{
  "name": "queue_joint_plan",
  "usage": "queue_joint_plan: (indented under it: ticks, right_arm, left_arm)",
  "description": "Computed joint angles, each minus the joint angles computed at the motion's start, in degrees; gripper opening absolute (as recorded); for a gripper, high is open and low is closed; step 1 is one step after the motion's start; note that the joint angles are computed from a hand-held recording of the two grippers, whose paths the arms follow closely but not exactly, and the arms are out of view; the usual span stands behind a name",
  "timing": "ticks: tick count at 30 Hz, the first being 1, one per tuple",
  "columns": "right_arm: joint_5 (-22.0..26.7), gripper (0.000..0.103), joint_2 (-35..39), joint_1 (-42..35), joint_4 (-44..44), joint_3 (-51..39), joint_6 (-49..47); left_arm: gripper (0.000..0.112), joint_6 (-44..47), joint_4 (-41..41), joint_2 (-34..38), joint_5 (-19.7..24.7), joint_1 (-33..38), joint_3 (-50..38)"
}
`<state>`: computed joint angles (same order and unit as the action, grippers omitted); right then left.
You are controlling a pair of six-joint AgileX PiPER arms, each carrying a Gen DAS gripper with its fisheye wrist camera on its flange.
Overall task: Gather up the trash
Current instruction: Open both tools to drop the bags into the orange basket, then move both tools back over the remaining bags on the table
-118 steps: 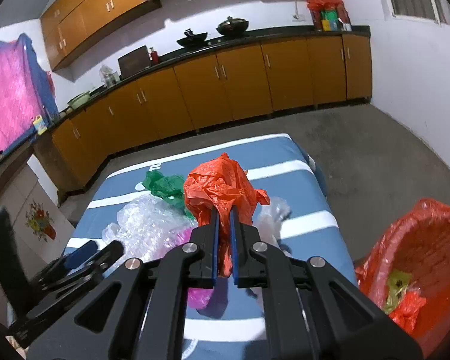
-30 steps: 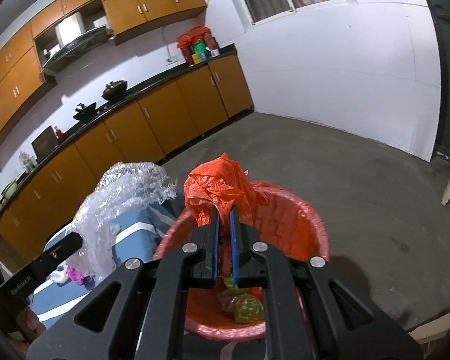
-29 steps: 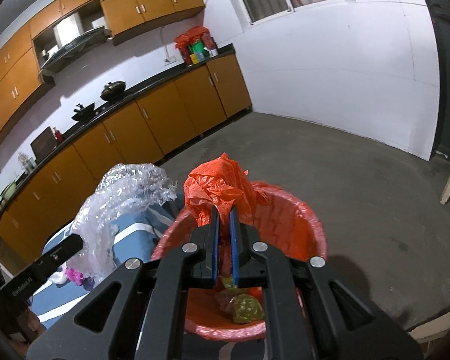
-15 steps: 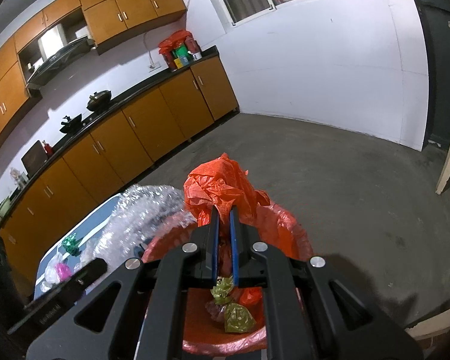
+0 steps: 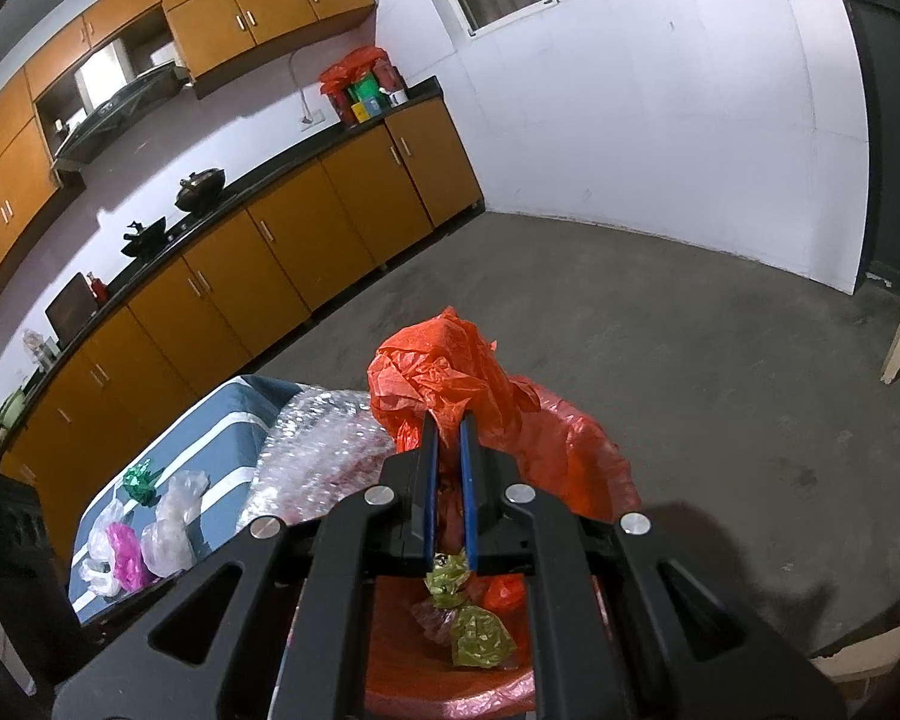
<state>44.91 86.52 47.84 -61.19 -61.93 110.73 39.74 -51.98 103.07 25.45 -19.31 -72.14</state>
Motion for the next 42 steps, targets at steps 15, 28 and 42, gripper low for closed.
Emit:
queue_joint_plan:
  ticks: [15, 28, 42]
  right_arm:
    - [-0.33, 0.053, 0.14, 0.43, 0.29, 0.4, -0.59]
    - [1.93, 0.053, 8.18, 3.66, 2.84, -9.59, -9.5]
    - [-1.73, 0.053, 29.85, 6.04, 17.69, -41.48, -34.16]
  left_arm:
    - [0.043, 1.7, -0.65, -4.24, -3.56, 5.08, 6.16]
    - [0.067, 6.03, 1.43, -15.89, -14.8, 14.35, 19.89]
    - [0.08, 30.47, -19.76, -18.78, -11.76, 42.27, 24.58]
